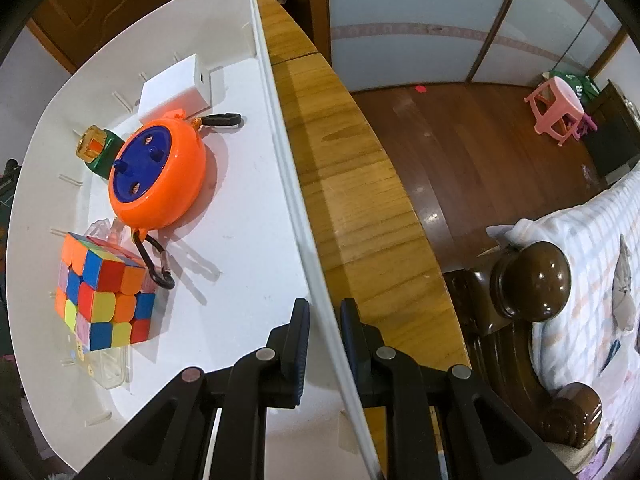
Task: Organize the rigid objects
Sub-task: 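Withdraw the left tool toward the beige block on the table, then grasp the beige block with the left gripper and lift it, then carry the beige block into the tray and release it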
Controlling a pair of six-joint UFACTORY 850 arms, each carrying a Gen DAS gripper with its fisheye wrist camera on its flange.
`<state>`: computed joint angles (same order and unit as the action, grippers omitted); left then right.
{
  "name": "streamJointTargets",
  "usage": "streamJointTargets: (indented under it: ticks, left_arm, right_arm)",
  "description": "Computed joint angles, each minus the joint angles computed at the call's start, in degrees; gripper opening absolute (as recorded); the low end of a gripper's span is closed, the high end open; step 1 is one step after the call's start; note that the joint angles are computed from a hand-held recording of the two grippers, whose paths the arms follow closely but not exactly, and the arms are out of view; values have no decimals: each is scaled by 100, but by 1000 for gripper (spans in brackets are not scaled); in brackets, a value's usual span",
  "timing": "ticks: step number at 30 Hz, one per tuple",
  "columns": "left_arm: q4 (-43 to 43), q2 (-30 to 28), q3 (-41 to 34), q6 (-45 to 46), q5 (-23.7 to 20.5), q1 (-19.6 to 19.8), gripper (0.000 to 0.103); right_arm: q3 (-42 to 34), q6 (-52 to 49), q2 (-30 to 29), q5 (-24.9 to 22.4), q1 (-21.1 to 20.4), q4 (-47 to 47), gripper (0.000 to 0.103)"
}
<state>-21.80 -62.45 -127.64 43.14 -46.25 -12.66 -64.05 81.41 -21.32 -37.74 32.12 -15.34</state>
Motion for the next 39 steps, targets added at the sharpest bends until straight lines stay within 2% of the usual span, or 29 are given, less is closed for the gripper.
streamJointTargets:
  ticks: [4, 13, 15, 18, 21, 29, 39]
  left_arm:
    - [-16, -139, -136, 14, -8, -11, 90]
    - [-145, -105, 47, 287, 411, -6, 88]
    - [-190, -89, 95, 394, 443, -1, 76]
    - [-272, -21, 220, 544, 551, 4, 67]
    - [-359, 27, 319, 619, 645, 3, 67]
    - [-721, 469, 1101, 633, 1181, 36, 67]
    - [-959, 1742, 2607, 466, 1611, 106, 67]
  right_arm:
    - [-3, -27, -2, -13, -8, 33, 18]
    - [-13, -27, -11, -15, -7, 36, 18]
    - [-17, -22, -14, -15, -6, 36, 18]
    - [-7, -13, -8, -9, -3, 28, 18]
    - [-7, -8, -9, -10, -2, 18, 18]
    - [-1, -4, -8, 0, -3, 14, 18]
    - [64, 129, 16, 135, 17, -146, 18]
